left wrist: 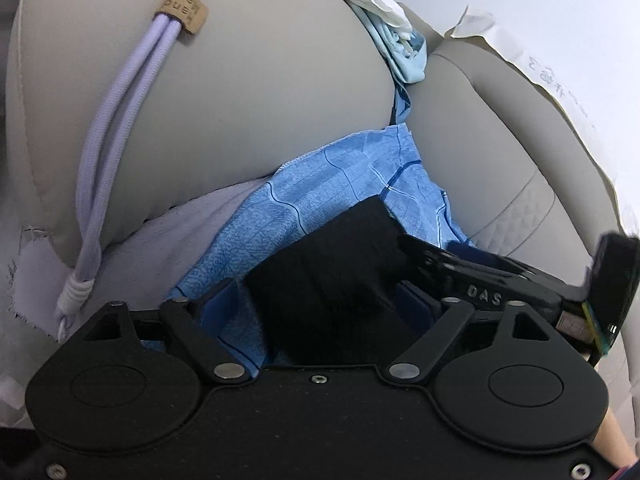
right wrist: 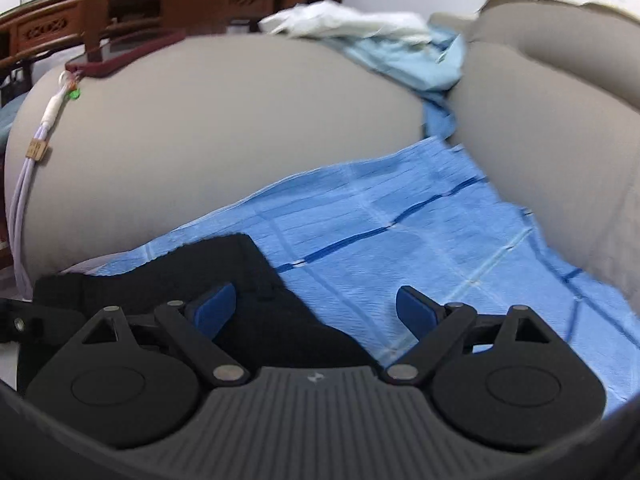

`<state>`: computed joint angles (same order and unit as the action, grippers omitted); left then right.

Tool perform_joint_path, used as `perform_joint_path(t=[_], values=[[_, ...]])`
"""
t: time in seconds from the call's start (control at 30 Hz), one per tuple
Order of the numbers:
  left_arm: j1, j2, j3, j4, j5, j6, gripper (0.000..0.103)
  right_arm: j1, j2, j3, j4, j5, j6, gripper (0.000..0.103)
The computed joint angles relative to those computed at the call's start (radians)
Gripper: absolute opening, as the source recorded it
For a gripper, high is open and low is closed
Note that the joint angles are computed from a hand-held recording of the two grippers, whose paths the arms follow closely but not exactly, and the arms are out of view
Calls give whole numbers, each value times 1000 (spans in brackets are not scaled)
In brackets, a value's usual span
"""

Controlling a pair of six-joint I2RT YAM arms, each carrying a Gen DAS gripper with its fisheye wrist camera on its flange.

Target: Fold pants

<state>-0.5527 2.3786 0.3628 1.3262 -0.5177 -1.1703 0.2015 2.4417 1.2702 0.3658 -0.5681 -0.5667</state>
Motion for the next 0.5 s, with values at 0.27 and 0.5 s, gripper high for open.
perform_joint_path(t=[0.27,0.5], values=[[-59,-78,25,-175,-93,-34,51,-49,8,98,-241,-156,20,73],[-78,-109,19,-204,-78,-15,80,-11,4,73,-257,-55,-189,90]])
